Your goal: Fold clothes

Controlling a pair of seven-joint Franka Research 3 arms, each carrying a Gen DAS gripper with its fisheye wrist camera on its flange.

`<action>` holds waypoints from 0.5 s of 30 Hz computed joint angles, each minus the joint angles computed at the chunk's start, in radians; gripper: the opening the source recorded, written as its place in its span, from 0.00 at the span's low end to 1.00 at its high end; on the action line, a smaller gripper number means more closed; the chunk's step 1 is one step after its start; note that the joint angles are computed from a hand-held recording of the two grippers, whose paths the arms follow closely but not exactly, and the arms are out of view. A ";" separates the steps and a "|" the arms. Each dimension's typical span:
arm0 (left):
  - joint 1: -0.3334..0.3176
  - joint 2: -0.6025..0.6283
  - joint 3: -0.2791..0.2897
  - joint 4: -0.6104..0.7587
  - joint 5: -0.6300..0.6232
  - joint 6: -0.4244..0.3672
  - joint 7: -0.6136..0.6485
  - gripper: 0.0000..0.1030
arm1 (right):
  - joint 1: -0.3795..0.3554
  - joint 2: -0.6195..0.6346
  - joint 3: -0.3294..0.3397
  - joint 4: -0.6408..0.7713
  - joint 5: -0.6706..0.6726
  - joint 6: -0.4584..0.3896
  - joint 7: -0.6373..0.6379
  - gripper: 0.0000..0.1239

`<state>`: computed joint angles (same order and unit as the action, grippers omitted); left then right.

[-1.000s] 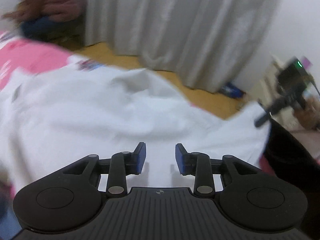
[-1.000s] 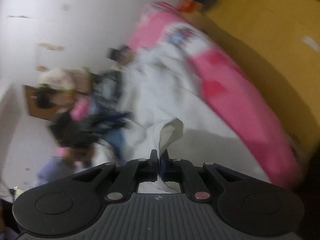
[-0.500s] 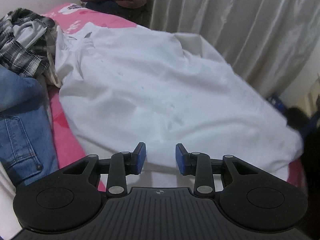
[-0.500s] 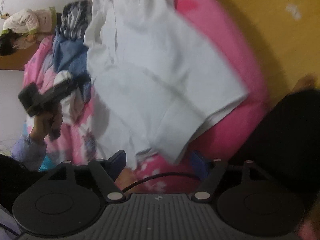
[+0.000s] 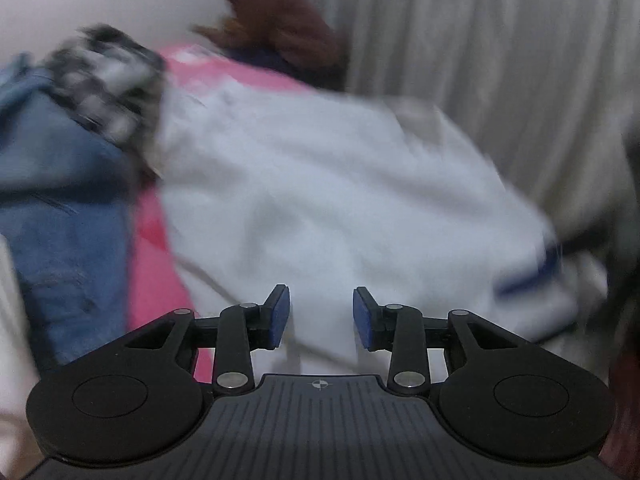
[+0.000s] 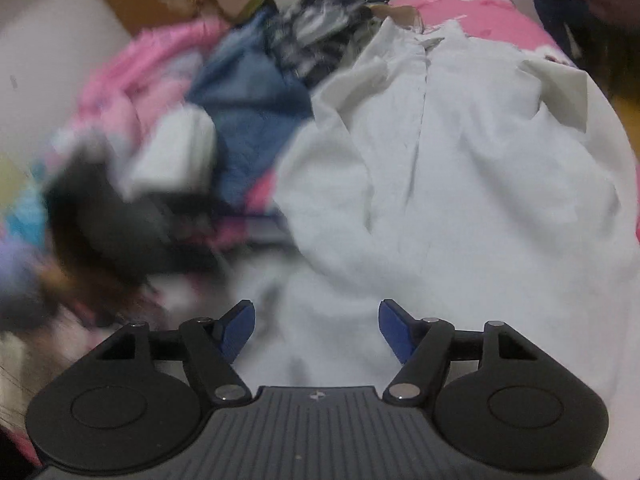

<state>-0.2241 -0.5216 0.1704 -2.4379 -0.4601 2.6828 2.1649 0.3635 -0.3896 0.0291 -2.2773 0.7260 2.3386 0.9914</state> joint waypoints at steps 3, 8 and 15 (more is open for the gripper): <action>-0.010 0.120 0.018 0.094 -0.024 0.099 0.017 0.33 | -0.002 -0.056 0.025 -0.091 -0.038 0.074 0.000 0.57; 0.075 0.428 -0.019 0.360 -0.005 0.018 -0.050 0.21 | 0.005 -0.152 0.043 -0.181 -0.095 0.134 0.030 0.58; 0.174 0.691 -0.102 0.590 0.089 0.133 -0.212 0.23 | 0.022 -0.207 0.076 -0.228 -0.239 0.154 0.068 0.60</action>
